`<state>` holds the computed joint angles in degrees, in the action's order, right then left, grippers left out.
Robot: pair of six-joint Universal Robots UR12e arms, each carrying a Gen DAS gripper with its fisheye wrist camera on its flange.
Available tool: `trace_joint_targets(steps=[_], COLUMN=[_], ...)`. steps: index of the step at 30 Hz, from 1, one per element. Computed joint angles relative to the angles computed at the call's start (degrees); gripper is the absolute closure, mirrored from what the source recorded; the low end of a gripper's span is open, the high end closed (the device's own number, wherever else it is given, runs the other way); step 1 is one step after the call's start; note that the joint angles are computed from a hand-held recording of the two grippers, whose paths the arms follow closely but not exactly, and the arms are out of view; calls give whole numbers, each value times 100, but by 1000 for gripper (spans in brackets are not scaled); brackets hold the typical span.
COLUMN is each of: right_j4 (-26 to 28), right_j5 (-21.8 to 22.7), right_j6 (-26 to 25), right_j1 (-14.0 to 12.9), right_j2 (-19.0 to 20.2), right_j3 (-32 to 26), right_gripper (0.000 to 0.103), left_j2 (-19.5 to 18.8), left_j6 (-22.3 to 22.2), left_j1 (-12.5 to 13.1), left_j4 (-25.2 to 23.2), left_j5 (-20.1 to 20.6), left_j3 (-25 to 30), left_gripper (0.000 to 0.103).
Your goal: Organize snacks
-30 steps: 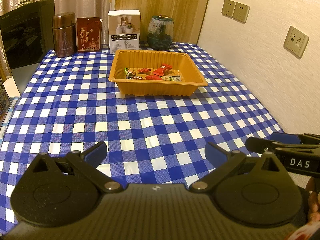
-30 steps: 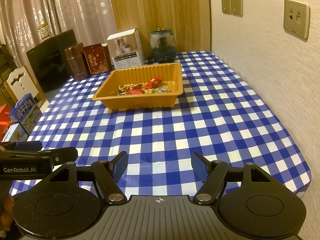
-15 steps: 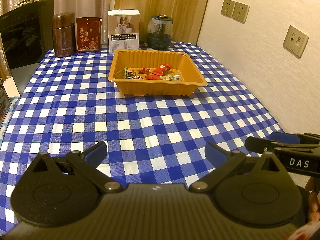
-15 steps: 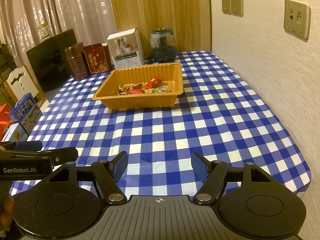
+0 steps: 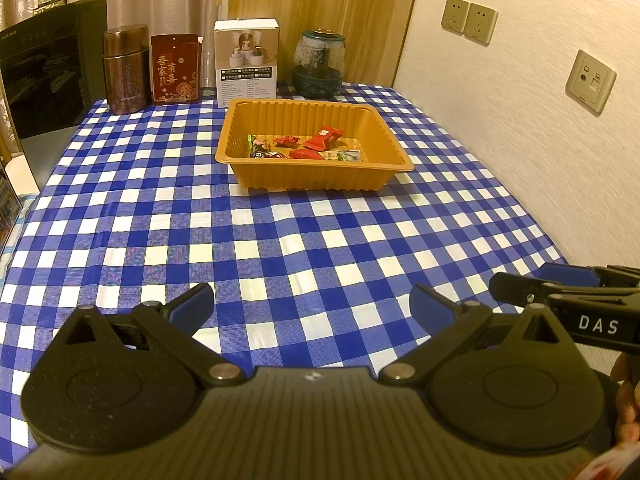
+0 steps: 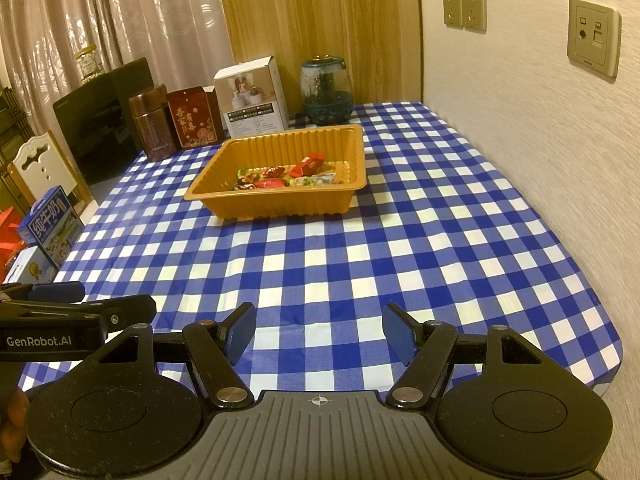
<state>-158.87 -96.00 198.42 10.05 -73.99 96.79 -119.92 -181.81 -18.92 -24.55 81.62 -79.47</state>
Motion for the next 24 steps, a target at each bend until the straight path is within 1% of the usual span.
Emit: trace_joint_targets(steps=[16,24], right_j4=[-1,-4], right_j5=[7,2], right_j6=[-2,-3], right_j1=[-5,-4], right_j2=[-2,-3], right_j3=[1,4], right_gripper=[33,33], left_j2=[-3,0], left_j6=[1,-2], left_j1=[3,-5], left_j4=[-4,49], left_j5=[-9,-107], left_j3=[6,-22], left_gripper=[0,0])
